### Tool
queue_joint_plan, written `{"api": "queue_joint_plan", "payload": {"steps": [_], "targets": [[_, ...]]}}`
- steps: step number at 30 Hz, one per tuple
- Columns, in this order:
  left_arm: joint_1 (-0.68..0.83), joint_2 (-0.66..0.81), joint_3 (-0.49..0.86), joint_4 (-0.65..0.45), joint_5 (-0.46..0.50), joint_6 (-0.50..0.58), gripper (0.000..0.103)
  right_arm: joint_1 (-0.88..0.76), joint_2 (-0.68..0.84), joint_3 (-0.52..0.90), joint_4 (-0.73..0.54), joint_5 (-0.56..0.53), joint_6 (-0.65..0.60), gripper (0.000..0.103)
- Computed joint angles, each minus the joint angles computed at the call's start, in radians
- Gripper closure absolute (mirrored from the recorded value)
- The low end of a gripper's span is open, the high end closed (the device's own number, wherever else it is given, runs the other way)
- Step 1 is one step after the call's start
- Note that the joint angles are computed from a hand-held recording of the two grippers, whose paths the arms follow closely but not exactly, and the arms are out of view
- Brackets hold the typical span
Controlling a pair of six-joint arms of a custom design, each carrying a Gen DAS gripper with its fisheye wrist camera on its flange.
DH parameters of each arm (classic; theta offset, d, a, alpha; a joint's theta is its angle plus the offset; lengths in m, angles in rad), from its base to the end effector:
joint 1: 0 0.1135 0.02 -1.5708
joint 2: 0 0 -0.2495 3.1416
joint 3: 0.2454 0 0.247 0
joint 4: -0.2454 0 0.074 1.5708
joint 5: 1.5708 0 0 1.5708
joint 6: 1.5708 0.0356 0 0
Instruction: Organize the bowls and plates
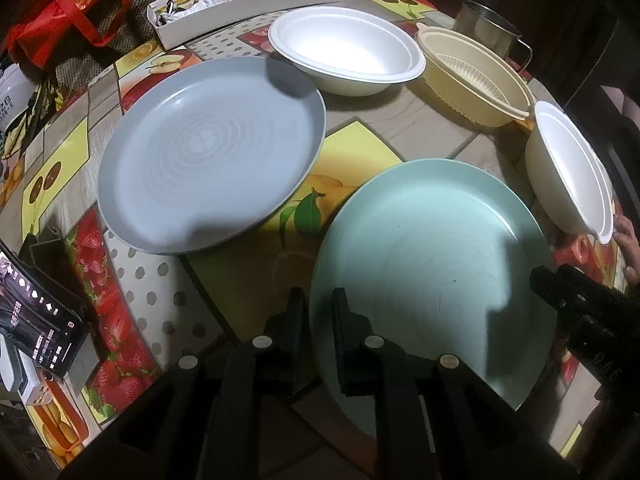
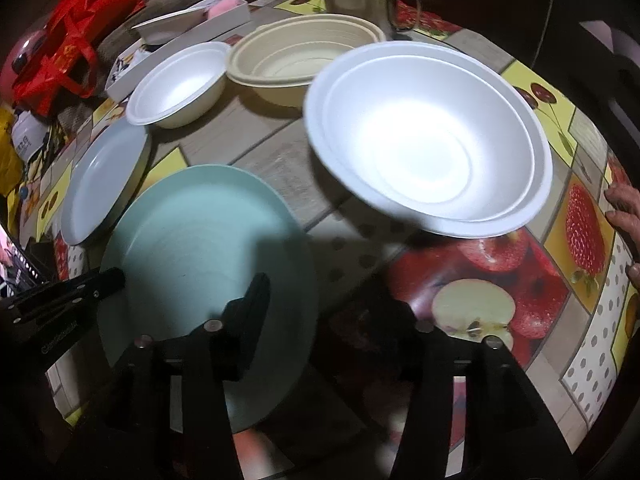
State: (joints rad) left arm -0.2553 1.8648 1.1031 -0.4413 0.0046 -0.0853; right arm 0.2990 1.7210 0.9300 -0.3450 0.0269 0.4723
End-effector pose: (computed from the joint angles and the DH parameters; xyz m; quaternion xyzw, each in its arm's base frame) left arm 0.3352 -0.0877 0.1281 0.0839 0.9795 -0.0332 0.1798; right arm 0.3010 0.0918 0.1326 0.0874 0.9725 0.0690 0.2048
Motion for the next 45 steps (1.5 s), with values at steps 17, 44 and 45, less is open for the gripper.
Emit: {"api": "queue_joint_plan", "payload": {"steps": [17, 44, 45], "targets": [[0.015, -0.030, -0.041, 0.009, 0.016, 0.012, 0.093, 0.053, 0.029, 0.008, 0.007, -0.034, -0.005, 0.074], [-0.085, -0.260, -0.207, 0.029, -0.139, -0.033, 0.024, 0.110, -0.202, -0.058, -0.125, 0.098, 0.029, 0.030], [-0.086, -0.262, -0.208, 0.028, -0.138, -0.034, 0.024, 0.112, -0.205, -0.058, -0.127, 0.101, 0.030, 0.030]]}}
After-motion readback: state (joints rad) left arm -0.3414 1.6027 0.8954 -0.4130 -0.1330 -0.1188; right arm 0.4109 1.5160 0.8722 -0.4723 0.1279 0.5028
